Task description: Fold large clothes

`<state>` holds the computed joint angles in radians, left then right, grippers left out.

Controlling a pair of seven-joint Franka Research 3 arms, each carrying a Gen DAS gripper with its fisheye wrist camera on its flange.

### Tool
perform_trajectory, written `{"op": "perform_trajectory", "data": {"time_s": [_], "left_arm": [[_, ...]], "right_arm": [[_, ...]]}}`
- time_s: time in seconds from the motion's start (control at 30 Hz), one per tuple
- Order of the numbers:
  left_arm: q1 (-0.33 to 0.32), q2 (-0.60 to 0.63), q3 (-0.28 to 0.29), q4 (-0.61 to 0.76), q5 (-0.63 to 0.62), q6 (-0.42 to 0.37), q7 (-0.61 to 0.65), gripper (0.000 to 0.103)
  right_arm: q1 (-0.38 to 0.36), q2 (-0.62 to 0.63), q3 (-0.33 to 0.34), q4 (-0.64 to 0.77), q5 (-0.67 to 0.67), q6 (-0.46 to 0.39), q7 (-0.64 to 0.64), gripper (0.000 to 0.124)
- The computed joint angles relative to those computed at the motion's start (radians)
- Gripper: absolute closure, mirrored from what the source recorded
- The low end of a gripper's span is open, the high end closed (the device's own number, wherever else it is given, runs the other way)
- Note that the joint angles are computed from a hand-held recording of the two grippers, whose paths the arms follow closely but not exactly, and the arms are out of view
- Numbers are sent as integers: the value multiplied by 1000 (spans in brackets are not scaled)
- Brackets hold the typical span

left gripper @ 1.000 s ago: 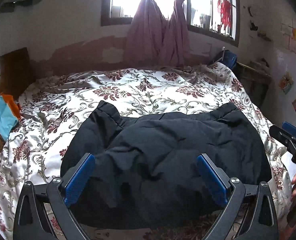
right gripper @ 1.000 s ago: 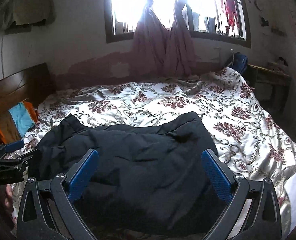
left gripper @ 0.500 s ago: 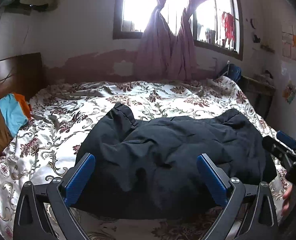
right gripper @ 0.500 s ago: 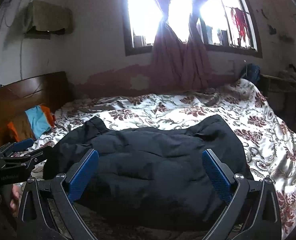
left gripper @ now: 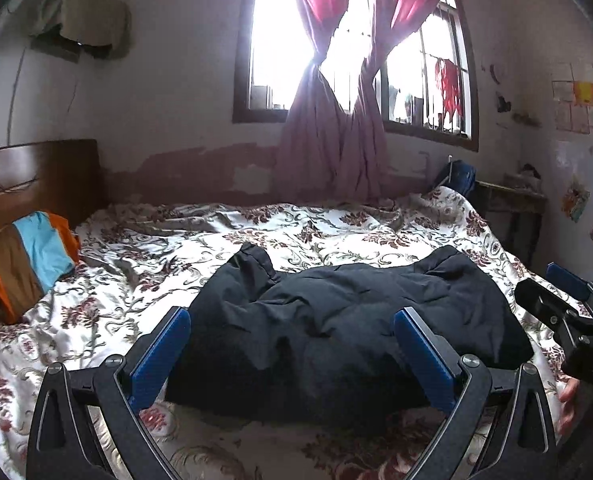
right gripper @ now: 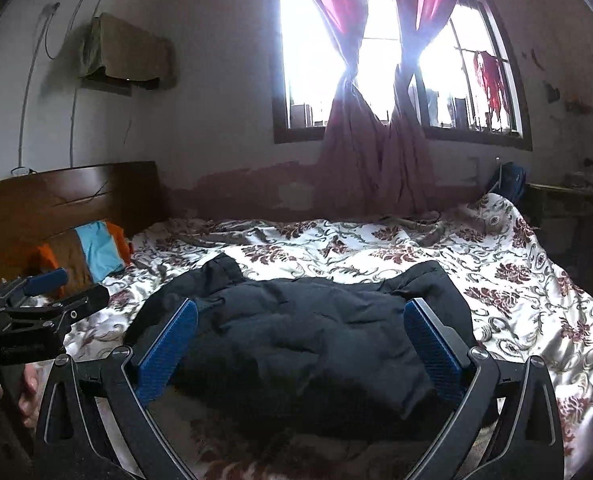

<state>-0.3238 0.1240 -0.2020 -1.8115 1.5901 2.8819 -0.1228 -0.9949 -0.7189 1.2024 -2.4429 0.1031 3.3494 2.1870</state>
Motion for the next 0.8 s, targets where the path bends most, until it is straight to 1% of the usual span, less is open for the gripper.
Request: {"op": "perform_trajectory", "data": {"time_s": [0.03,0.17,0.3,0.43,0.6,0.7,0.8], "left_arm": [[-3,-20,-2,-20,-3,-10,-2,0],[4,-122,-26,-123,-68,-39,21,0],[27,-208,-53,-213,-128,-43,42,0],[51,-264,-77,-278,-181,-38,59,0],[79,-337,-111,-362,-193,-42,31,0],[95,-375,-127,-403,-188,-39,0,0],[106,-410,-140,-438,-200,-36,-17,0]], "right_arm": [[23,-7,-15,-6,2,-15,0,23],[161,-35,-110,-53,-5,-80,0,23],[264,-86,-177,-100,-22,-133,30,23],[343,-112,-225,-129,-47,-177,80,23],[415,-136,-258,-166,-91,-215,138,23],[439,-158,-269,-189,-114,-225,178,23],[452,-209,-273,-212,-135,-244,222,23]]}}
